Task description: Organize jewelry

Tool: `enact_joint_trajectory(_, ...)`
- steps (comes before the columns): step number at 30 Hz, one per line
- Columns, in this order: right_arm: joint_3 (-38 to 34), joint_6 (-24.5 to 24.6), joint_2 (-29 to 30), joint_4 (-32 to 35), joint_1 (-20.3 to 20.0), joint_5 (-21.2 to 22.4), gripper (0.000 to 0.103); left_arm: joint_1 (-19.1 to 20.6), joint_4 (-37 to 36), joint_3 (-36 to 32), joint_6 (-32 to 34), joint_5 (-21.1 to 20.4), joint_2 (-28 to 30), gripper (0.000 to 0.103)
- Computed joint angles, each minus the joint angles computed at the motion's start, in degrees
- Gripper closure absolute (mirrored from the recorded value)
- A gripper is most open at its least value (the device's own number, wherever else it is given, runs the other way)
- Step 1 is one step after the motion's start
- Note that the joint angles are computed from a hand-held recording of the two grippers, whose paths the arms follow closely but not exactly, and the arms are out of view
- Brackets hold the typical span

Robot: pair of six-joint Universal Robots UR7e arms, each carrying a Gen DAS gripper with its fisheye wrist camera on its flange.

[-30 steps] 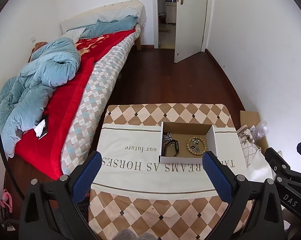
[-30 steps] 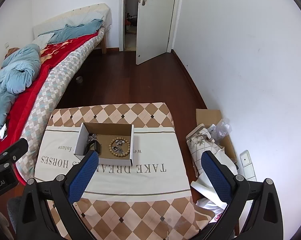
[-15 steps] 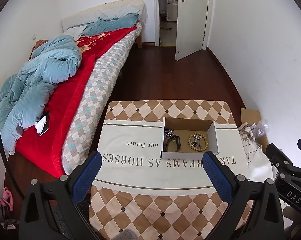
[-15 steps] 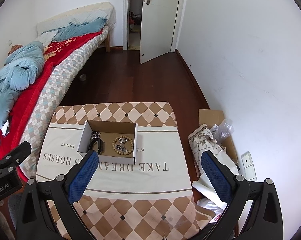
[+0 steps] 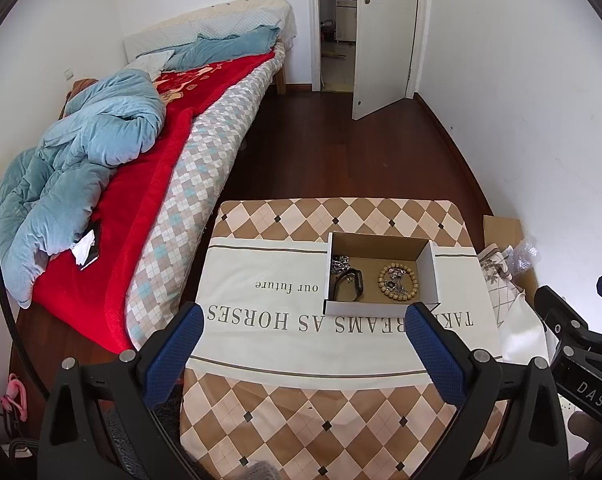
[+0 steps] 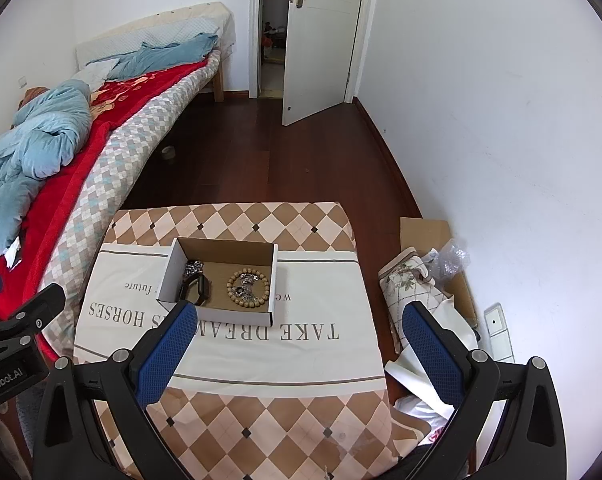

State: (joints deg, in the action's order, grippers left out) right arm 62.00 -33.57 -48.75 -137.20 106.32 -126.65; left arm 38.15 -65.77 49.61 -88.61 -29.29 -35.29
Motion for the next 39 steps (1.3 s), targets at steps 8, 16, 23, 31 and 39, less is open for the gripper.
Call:
enact_joint_trajectory(8, -0.07, 0.11, 0.09, 0.33, 0.05, 0.11, 0.0, -0.19, 0.98, -0.54, -0.35, 0.16, 0.29, 0.0)
enact_joint_trajectory(16, -0.08, 0.3, 0.06, 0.51, 0.09, 0.11, 0.0, -0.29, 0.24, -0.52, 0.45, -0.02, 0.38, 0.0)
enact_joint_trajectory(23, -0.06, 0.28, 0.03, 0.54, 0.05, 0.15, 0.0, -0.28, 0.3, -0.57, 0.34, 0.02, 0.44, 0.0)
enact_joint_trajectory(31, -0.05, 0.3, -0.02, 0.6, 0.08, 0.27, 0.0, -0.28, -0.11, -0.47, 0.66, -0.03, 0.4, 0.0)
enact_joint_trajectory(39, 0.09, 0.5, -0.07, 0.66, 0.19, 0.28, 0.0, -0.29, 0.1, -0.82, 0.54, -0.04, 0.61, 0.0)
